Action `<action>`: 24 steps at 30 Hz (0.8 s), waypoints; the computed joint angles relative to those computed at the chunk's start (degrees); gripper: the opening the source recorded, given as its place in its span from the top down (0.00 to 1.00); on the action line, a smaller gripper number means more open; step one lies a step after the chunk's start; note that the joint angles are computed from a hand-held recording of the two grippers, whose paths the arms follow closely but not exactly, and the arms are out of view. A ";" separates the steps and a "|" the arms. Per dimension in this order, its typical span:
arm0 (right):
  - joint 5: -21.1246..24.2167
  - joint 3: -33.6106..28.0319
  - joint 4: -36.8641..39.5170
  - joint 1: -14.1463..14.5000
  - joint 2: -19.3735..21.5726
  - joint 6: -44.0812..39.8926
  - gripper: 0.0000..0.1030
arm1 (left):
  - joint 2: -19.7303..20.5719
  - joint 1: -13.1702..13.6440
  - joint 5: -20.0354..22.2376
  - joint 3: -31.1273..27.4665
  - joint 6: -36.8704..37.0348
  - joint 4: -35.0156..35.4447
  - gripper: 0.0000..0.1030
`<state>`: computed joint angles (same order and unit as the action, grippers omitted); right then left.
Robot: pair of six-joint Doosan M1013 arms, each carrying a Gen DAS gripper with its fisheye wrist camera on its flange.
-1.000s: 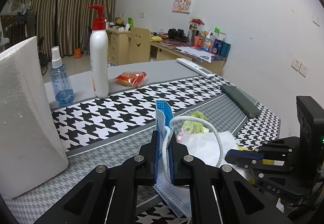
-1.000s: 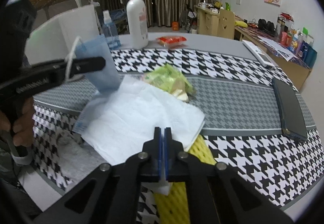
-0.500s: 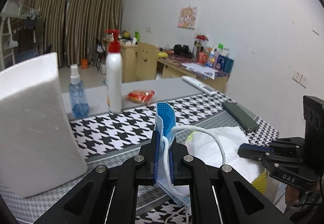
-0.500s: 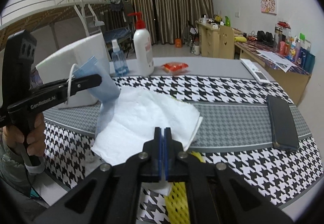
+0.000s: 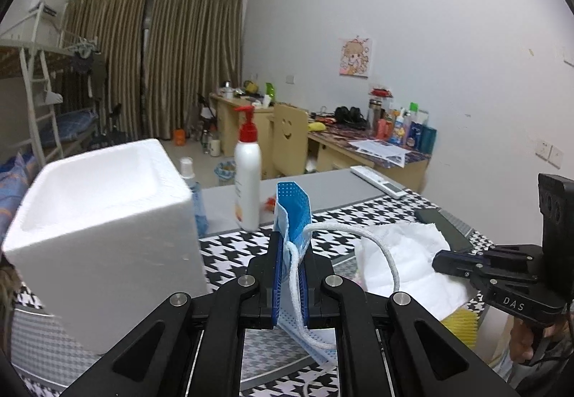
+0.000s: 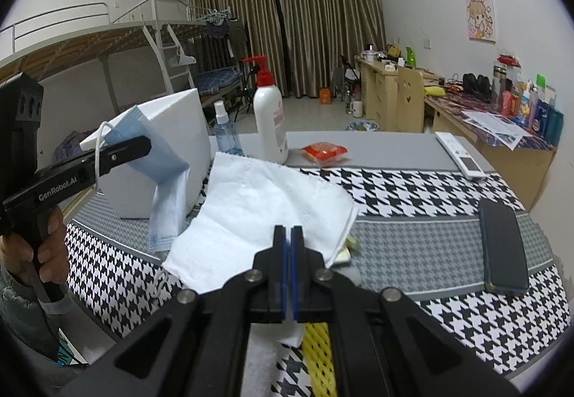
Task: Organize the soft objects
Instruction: 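Carry mask in left tool while right tool carries towel toward white foam box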
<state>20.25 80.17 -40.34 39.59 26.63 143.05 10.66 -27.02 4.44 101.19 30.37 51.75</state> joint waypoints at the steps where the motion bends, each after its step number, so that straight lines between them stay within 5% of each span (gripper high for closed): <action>1: -0.13 -0.28 1.09 -0.04 0.11 -1.07 0.96 | -0.19 0.13 0.08 0.10 1.12 -1.23 0.92; 3: -0.45 -0.60 1.33 0.02 0.22 -1.76 0.96 | -0.60 0.19 0.64 0.21 2.07 -1.96 0.92; 16: -2.44 -2.71 0.52 0.32 0.96 -2.08 0.96 | -2.17 -0.18 4.89 0.48 -18.95 21.35 0.92; 24: -3.19 -4.10 -0.31 0.45 1.30 -1.61 0.96 | -2.75 -0.15 6.53 0.36 -23.41 26.22 0.92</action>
<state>17.06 76.07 -40.65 40.04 27.93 141.43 7.91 -27.17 10.97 101.55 6.96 77.97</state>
